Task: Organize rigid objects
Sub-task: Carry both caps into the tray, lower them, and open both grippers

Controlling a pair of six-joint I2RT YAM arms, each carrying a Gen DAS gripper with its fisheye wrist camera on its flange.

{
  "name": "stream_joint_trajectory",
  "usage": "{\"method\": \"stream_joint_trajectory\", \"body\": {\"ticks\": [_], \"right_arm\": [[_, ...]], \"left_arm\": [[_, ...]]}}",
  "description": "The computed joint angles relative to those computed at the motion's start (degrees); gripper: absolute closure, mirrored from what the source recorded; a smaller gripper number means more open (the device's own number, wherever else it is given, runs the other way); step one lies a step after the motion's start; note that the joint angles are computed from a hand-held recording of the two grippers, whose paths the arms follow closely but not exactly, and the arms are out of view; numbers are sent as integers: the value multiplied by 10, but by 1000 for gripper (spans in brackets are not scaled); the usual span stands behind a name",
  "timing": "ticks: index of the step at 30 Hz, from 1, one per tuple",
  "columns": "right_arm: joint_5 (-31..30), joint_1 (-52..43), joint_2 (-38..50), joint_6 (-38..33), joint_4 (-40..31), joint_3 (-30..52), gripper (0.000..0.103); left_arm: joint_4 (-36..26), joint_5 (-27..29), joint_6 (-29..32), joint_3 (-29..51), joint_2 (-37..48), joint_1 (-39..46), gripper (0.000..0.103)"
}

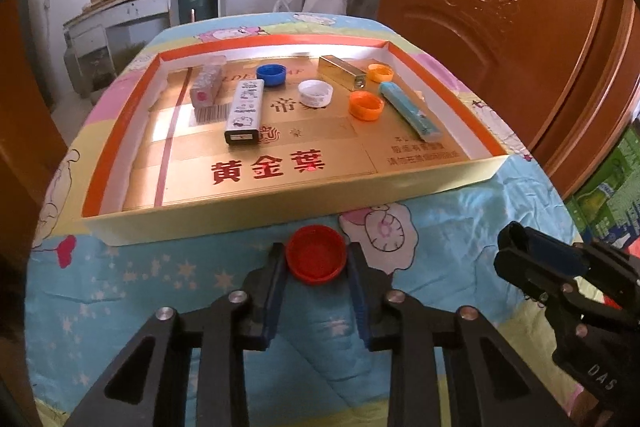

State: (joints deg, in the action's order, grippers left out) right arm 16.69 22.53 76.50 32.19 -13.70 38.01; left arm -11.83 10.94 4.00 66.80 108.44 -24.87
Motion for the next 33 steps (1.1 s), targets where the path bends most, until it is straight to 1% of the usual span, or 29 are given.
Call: {"method": "stream_joint_trajectory", "body": {"ticks": [6, 12, 17, 23, 33], "right_arm": [[-3, 1, 9, 3, 6, 2, 73], [1, 7, 11, -4, -1, 24, 73], [13, 18, 13, -13, -11, 49, 73], [17, 25, 18, -22, -18, 66, 73], [8, 30, 46, -48, -8, 101, 73]], "left_arm": [[-4, 17, -3, -7, -11, 8, 73], [-2, 28, -5, -33, -71, 20, 73], [-25, 50, -10, -29, -102, 35, 72], [-27, 42, -12, -37, -125, 39, 72], [-29, 26, -19, -31, -127, 58, 72]]}}
